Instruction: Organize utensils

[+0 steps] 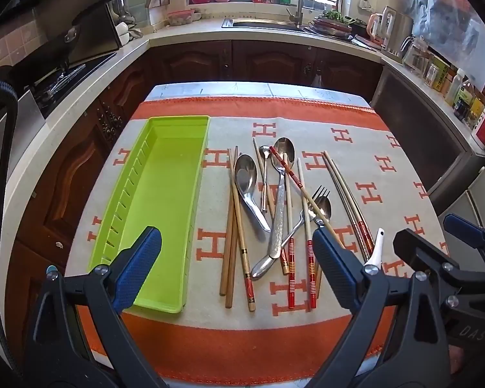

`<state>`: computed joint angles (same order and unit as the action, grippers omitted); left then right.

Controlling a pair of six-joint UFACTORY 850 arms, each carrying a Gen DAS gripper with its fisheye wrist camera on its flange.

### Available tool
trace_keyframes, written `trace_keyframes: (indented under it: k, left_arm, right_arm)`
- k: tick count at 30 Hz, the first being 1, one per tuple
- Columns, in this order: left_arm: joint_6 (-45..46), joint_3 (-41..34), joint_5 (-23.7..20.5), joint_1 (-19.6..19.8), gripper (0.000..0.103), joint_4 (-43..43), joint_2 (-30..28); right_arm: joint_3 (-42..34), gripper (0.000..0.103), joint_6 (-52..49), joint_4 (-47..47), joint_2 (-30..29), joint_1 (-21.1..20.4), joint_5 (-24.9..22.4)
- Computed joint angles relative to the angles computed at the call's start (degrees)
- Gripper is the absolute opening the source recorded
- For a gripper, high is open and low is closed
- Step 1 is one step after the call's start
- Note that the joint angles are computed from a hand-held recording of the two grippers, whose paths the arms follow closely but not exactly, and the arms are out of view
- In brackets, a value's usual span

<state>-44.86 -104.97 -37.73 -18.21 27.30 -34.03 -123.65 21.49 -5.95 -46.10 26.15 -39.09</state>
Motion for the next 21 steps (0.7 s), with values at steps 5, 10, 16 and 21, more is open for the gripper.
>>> trace_keyframes:
  k: [5,10,16,21]
  left_arm:
    - [-0.2,-0.1,-0.3,-0.1,0.094,0.4,0.0]
    - [-0.6,-0.1,-0.8,-0.3,0.094,1.0,0.0]
    - [-0.3,-0.7,-2.1,-0.5,0.093,1.7,-0.5]
    - [0.7,-1.2,-2.6,-0.6,0.093,1.0,-0.9]
  right_arm:
    - [-0.4,0.103,-0.4,1.0,0.0,-0.1,-0.4]
    - [1.3,0.103,-0.2,0.3,0.5,-0.2,0.9]
    - [1.9,0.103,-1.2,1.4,0.9,-0.2,0.8]
    - [0.5,0.103,-3.0,3.6,0.2,-0.5,-0.5]
